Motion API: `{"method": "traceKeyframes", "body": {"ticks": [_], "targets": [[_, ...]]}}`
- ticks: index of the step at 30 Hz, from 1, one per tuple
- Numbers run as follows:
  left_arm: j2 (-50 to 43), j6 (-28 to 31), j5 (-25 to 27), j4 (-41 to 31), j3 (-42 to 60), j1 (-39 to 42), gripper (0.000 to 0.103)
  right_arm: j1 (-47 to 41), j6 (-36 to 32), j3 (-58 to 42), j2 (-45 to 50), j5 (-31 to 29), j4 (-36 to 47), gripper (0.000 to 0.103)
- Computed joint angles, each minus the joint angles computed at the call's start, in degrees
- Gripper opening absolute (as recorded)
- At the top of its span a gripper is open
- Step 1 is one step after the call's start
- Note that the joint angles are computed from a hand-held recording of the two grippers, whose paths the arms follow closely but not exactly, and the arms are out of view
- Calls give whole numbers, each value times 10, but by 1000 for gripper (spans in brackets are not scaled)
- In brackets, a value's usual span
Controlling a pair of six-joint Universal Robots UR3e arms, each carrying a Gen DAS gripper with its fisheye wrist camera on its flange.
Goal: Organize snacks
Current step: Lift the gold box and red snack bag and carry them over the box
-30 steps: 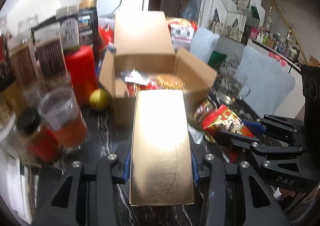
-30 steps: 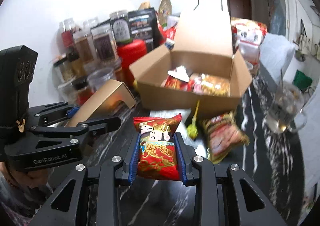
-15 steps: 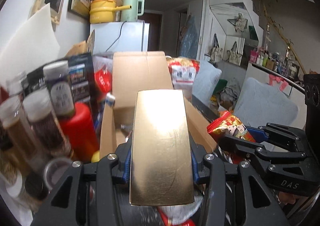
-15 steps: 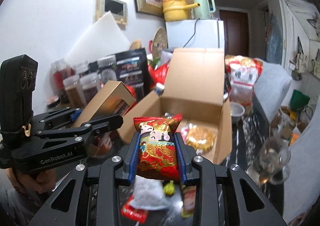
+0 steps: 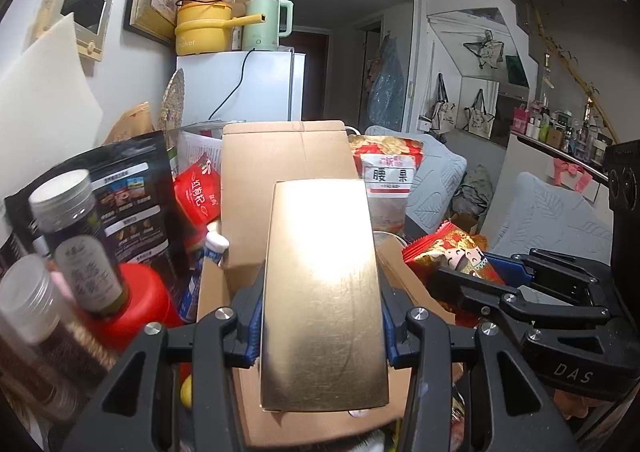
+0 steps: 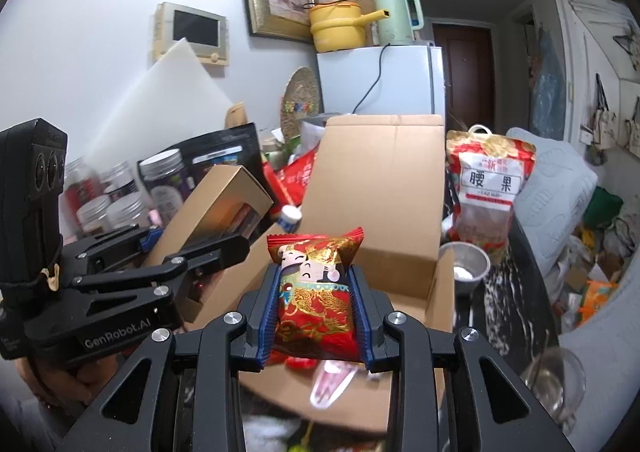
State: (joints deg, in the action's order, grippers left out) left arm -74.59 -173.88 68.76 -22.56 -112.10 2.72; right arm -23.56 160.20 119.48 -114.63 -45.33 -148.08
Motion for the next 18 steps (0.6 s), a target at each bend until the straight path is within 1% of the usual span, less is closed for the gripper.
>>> {"method": "traceKeyframes", "body": {"ticks": [2, 7, 9, 13, 18], "targets": [[-33, -2, 12, 14, 20, -7, 44, 14, 17, -17, 39, -8, -26, 32], [-105, -11, 47, 35, 57, -22, 44, 60, 53, -70, 131, -58, -73, 32], [-128, -15, 52, 23, 73, -24, 44, 64, 58, -82, 156, -55, -78, 32], [-160, -19, 67, 20, 91, -31, 44, 83, 66, -110, 201, -84, -79, 32], [-184, -20, 86, 17, 101, -41, 44, 92, 70, -130, 233, -100, -70, 32]]}}
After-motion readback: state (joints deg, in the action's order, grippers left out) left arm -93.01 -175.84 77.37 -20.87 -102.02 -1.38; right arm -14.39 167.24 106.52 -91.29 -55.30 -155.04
